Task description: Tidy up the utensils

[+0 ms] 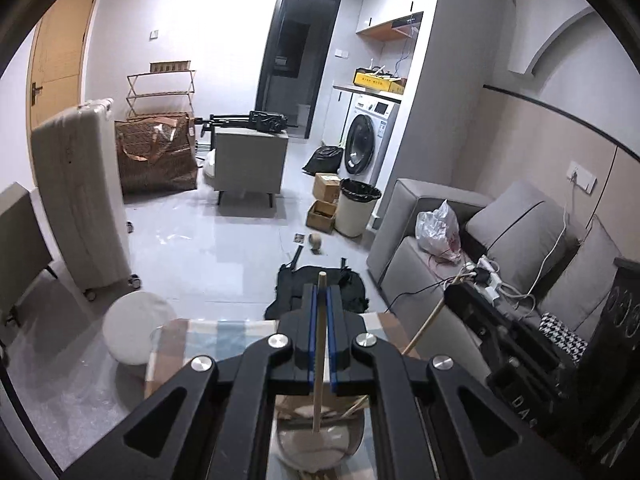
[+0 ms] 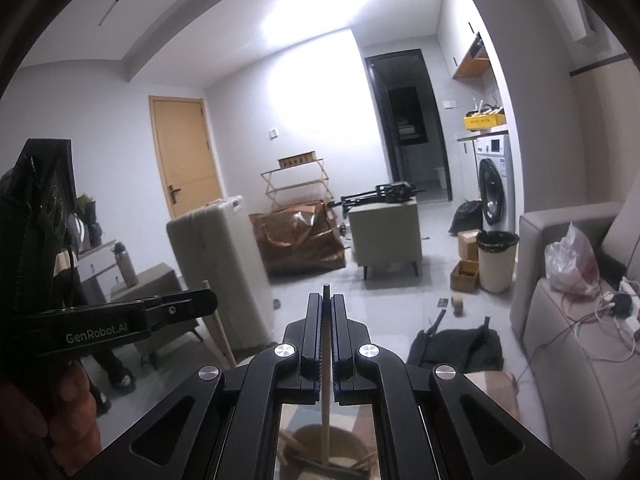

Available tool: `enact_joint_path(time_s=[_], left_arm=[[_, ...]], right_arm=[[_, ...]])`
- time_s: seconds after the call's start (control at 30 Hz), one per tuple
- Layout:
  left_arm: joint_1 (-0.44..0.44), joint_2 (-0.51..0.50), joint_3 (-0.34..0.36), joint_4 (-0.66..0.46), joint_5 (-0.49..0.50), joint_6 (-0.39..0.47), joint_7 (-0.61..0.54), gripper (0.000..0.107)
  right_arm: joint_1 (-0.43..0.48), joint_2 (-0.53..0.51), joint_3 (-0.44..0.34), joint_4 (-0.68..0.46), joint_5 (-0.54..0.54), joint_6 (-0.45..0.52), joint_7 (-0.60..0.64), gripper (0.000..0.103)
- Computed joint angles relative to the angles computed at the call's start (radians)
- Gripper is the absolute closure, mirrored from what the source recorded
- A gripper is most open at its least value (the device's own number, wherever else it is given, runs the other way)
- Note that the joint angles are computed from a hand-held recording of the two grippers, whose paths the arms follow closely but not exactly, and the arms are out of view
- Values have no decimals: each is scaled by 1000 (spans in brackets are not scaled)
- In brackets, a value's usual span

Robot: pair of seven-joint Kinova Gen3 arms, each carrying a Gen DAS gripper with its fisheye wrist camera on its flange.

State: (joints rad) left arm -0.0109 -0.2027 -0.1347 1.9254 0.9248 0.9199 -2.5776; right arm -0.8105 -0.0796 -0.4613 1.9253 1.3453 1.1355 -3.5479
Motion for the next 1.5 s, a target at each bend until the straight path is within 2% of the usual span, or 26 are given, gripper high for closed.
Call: enact_joint_path(time_s=[0.13,0.23,0.3,0.4,0.67,0.73,0.83,0.9,0.97,1.0,1.07,1.17,1.27,1.5], left_arm=[[10,32,7,44,68,-66,-34,107],[13,45,15,74,98,-106,-55,107],[-3,52,36,85,113,-120,-77,107],[-5,55,29,96,125,-111,-105,107],[-31,81,40,66,46,-40,-71,107],[-40,104,38,38,14,18,-47,107],[-56,129,53,2,-36,72,7,106],[-62,128,63,-2,-60,72,32,98],[-68,124,64,-5,-82,84,55,77],[-72,120,63,-4,-89,85,64,70],[-78,102,55,8,-92,85,75,44],[-81,75,41,27,-89,81,65,38],[-75,68,45,20,-123,79,93,35],[-54,49,49,26,-160,10,134,35]], right_arm=[[14,16,20,44,43,-24,-78,100],[19,30,39,62,56,-44,-82,100],[21,37,48,75,59,-62,-92,100],[18,43,55,96,61,-82,-97,100],[31,47,79,115,18,-176,-79,100],[41,40,86,120,2,-220,-68,100],[59,40,78,119,-38,-236,-59,96],[51,25,107,136,-54,-286,-77,93],[72,25,85,134,-99,-290,-50,75],[70,29,78,129,-114,-277,-33,74],[56,24,58,135,-124,-250,-24,70],[32,3,25,153,-124,-190,-82,61],[30,-31,14,173,-137,-182,-127,60],[67,-53,4,150,-162,-183,-61,59]])
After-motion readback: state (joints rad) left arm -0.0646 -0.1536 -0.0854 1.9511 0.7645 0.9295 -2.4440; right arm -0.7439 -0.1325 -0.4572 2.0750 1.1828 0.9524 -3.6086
